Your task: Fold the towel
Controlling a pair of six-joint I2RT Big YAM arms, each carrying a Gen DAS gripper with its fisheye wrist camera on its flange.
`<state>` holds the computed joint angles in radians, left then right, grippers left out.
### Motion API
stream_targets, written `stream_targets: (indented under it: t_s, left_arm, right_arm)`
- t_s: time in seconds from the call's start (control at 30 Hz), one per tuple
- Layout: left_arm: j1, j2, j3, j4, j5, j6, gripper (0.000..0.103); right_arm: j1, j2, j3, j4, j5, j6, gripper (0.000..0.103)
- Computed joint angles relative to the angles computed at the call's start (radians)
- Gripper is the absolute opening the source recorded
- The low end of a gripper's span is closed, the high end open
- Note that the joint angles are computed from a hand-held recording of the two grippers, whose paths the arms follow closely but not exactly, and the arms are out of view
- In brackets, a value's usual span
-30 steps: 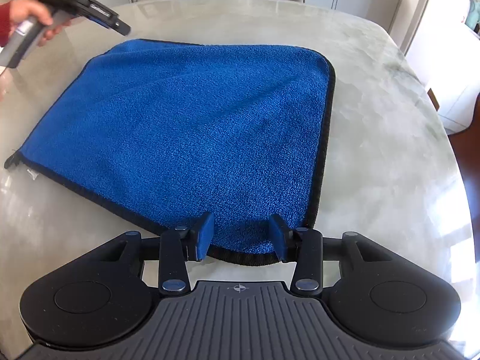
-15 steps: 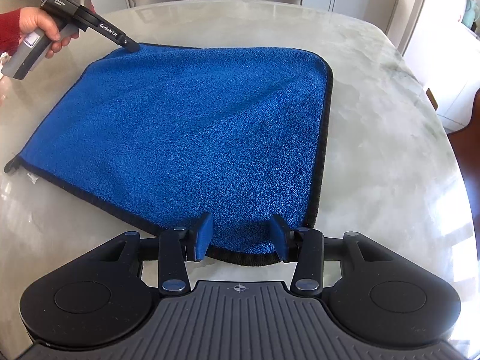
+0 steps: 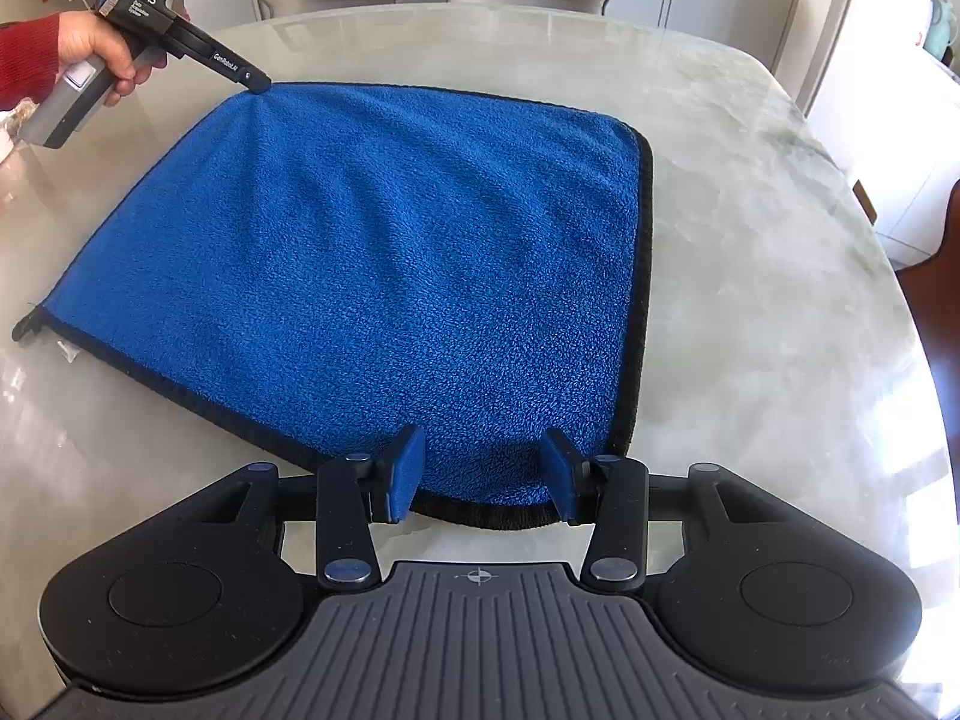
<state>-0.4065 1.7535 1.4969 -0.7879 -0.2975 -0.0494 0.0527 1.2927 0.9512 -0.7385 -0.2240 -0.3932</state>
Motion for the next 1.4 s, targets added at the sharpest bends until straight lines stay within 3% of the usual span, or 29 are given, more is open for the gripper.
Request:
stream_targets:
  t_s: [0.1, 0.17, 0.23, 0.27, 0.43, 0.6, 0.77, 1.03, 1.13, 1.4]
  left_arm:
    - [-0.008, -0.022, -0.014, -0.006, 0.000, -0.034, 0.015]
    - [-0.019, -0.047, -0.035, -0.005, 0.002, -0.045, 0.028]
    - [-0.027, -0.073, -0.062, 0.003, 0.020, -0.055, 0.049]
    - [-0.029, -0.086, -0.078, 0.011, 0.030, -0.061, 0.051]
    - [-0.060, -0.149, -0.165, 0.020, 0.074, -0.093, 0.051]
    - [-0.071, -0.179, -0.221, 0.011, 0.084, -0.139, 0.053]
    - [-0.055, -0.182, -0.228, 0.003, 0.067, -0.145, 0.070]
    - [-0.067, -0.243, -0.276, -0.006, 0.070, -0.202, 0.068]
    - [-0.088, -0.330, -0.355, 0.040, 0.102, -0.267, 0.068]
    - [-0.147, -0.507, -0.537, 0.042, 0.138, -0.484, 0.068]
  right_arm:
    - [0.007, -0.002, -0.002, 0.001, 0.006, 0.008, 0.045]
    - [0.010, -0.005, -0.004, 0.001, 0.010, 0.011, 0.046]
    - [0.015, -0.006, -0.003, 0.001, 0.014, 0.019, 0.047]
    - [0.016, -0.006, -0.003, 0.001, 0.016, 0.022, 0.048]
    - [0.017, -0.008, -0.005, 0.008, 0.018, 0.031, 0.059]
    - [0.018, -0.009, -0.007, 0.012, 0.018, 0.034, 0.059]
    - [0.012, -0.014, -0.007, 0.006, 0.016, 0.027, 0.060]
    - [-0.015, -0.023, -0.012, -0.008, 0.006, 0.003, 0.063]
    - [-0.005, -0.014, -0.004, -0.012, 0.023, 0.018, 0.064]
    - [0.001, -0.014, -0.002, -0.016, 0.039, 0.036, 0.065]
